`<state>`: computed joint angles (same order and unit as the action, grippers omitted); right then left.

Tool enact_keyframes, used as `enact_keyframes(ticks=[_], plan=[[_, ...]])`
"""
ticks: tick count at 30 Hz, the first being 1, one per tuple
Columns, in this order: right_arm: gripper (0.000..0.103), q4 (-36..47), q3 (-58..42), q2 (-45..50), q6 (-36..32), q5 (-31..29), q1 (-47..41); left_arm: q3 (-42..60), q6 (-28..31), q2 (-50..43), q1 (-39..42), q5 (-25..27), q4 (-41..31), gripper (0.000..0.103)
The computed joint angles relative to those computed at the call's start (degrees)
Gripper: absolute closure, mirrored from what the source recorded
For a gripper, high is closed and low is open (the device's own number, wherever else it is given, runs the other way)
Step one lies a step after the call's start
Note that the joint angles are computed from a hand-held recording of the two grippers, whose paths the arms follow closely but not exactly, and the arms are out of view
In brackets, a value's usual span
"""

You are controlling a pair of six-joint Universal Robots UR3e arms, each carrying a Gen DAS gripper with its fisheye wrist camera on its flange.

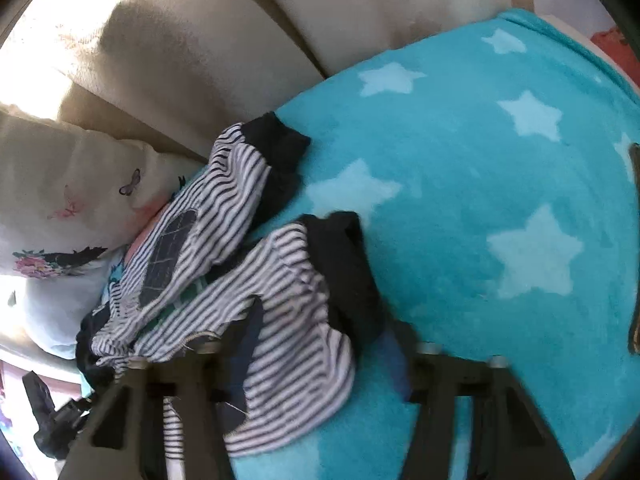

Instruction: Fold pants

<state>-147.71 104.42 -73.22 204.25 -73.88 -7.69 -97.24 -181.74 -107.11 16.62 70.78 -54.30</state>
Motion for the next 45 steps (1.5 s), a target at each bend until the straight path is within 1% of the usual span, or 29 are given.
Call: enact_keyframes(ticks=[1,3,6,9,10,12,16,21,25,26,27,29,31,32,33,34,35,37,39,43,45], plan=[[0.086,1.5,-1.3,0.7,0.1,0.7,0.1,-0.5,-0.7,0.3,-0.7,0.1,0.7,0.080],[0.089,2.6,-2.0,0.6,0.5,0.9,0.6,-1.8,0.3,2.7,0.4,-0.7,-0.3,0.080],[0.089,4.2,-1.1,-2.0,-0.3,1.7,0.6,-4.7,2.9,8.0,4.1,-4.2,-3.5,0.080],[0.089,4.6,2.5,-6.2,-1.0,3.2,-0.9,-6.7,7.3,13.1,8.1,-7.3,-8.8,0.080],[0.089,4.9,4.0,-7.9,-1.0,4.1,-1.6,-6.5,7.7,13.6,8.2,-7.5,-9.8,0.081],[0.090,6.0,7.3,-11.6,-1.5,5.8,-3.1,-8.2,11.1,17.9,10.5,-8.2,-13.3,0.081],[0.090,9.9,12.8,-19.0,-3.5,7.4,-5.3,-9.1,14.4,22.2,13.4,-9.2,-18.5,0.081],[0.090,15.7,18.0,-28.3,-5.4,7.8,-7.1,-11.8,17.9,25.6,16.0,-9.1,-22.1,0.081],[0.090,18.4,22.5,-34.5,-6.1,7.9,-8.6,-15.2,18.2,25.2,15.6,-6.0,-19.5,0.080],[0.090,18.8,23.6,-35.3,-6.2,7.4,-8.8,-16.4,18.1,24.3,15.2,-5.0,-18.1,0.080],[0.090,17.3,23.9,-34.0,-5.1,6.5,-7.7,-17.4,17.9,23.9,15.0,-4.1,-17.1,0.077],[0.087,18.9,25.7,-35.3,-7.1,7.0,-10.2,-18.2,16.9,22.3,14.5,-2.2,-15.9,0.074],[0.069,19.2,26.2,-35.2,-6.6,6.1,-10.8,-17.5,18.2,22.3,15.8,-2.8,-17.9,0.070],[0.064,19.9,26.3,-36.0,-7.4,6.3,-11.8,-17.1,19.9,23.1,17.3,-3.7,-19.7,0.067],[0.057,20.7,26.5,-37.8,-8.5,6.6,-12.9,-16.4,22.4,24.5,19.3,-4.7,-22.0,0.063],[0.053,21.2,26.1,-38.9,-9.0,6.3,-13.4,-16.2,23.6,25.3,20.3,-5.1,-23.0,0.061],[0.052,21.9,25.5,-39.7,-9.5,5.7,-13.9,-15.3,25.1,26.5,21.6,-4.9,-24.1,0.061],[0.051,22.6,24.2,-40.6,-10.5,4.7,-15.1,-14.5,25.4,28.3,22.6,-2.7,-23.6,0.061],[0.049,21.3,22.6,-38.8,-10.3,4.1,-15.3,-13.2,24.6,27.9,23.5,-1.9,-22.1,0.061],[0.049,15.6,18.1,-29.7,-8.1,3.8,-11.0,-10.3,19.5,24.3,21.7,-1.8,-17.6,0.061],[0.049,12.7,13.0,-22.6,-6.8,3.0,-7.2,-7.8,16.1,20.7,18.1,-1.6,-13.4,0.061]])
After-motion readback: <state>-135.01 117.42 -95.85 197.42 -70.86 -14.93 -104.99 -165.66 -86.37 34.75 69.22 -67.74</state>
